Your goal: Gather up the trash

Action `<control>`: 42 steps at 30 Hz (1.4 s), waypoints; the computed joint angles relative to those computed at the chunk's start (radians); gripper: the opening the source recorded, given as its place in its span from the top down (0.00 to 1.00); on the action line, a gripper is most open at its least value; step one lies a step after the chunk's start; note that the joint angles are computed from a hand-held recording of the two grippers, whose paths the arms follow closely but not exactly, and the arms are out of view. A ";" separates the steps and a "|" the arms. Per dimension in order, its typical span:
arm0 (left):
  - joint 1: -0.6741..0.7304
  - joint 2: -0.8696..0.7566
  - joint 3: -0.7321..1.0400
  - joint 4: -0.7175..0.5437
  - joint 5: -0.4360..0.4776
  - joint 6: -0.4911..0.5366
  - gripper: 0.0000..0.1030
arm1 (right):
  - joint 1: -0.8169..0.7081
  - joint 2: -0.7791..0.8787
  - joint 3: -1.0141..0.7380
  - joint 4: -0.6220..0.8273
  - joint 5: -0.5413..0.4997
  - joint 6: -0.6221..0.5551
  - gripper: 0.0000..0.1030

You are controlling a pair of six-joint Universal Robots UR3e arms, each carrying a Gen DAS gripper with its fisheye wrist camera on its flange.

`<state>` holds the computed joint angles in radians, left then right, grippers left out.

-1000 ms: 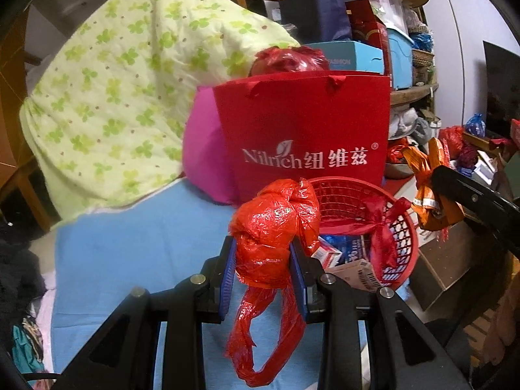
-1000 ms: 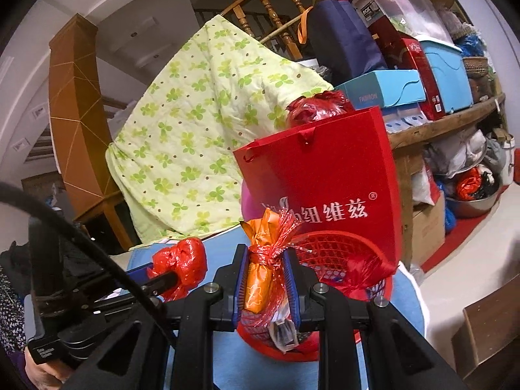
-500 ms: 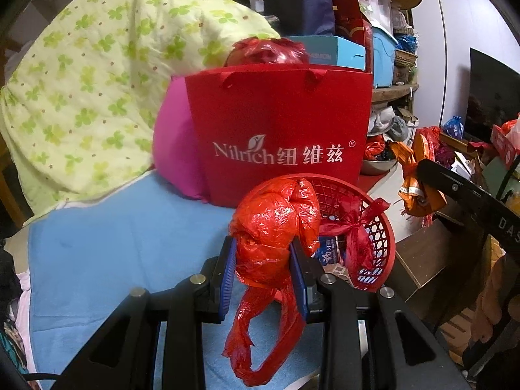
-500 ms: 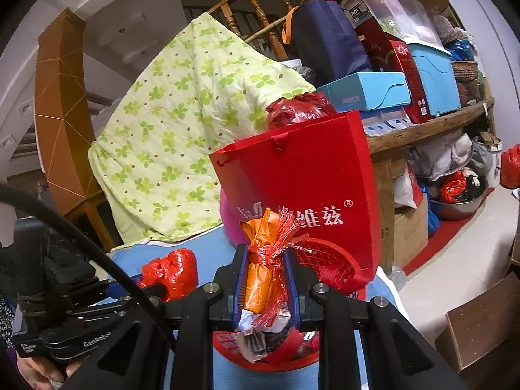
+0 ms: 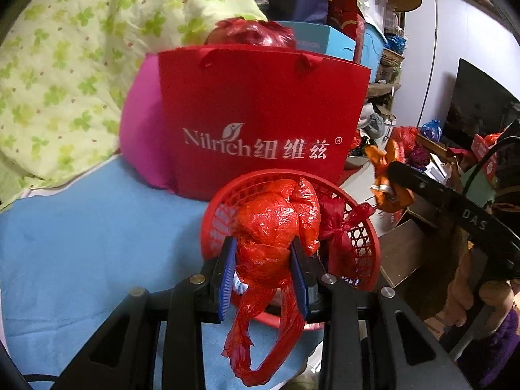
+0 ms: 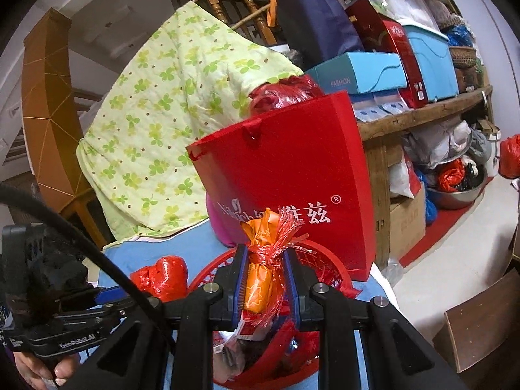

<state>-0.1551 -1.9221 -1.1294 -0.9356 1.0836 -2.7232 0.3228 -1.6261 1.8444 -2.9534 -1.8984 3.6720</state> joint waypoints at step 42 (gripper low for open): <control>0.559 0.909 -0.597 0.009 -0.217 0.193 0.08 | 0.725 0.185 -0.619 0.670 -0.681 0.246 0.32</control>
<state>0.4042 -1.0127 -1.7266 -0.9264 0.8661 -2.5302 1.0480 -1.4406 1.2251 -2.2831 -2.5797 3.9180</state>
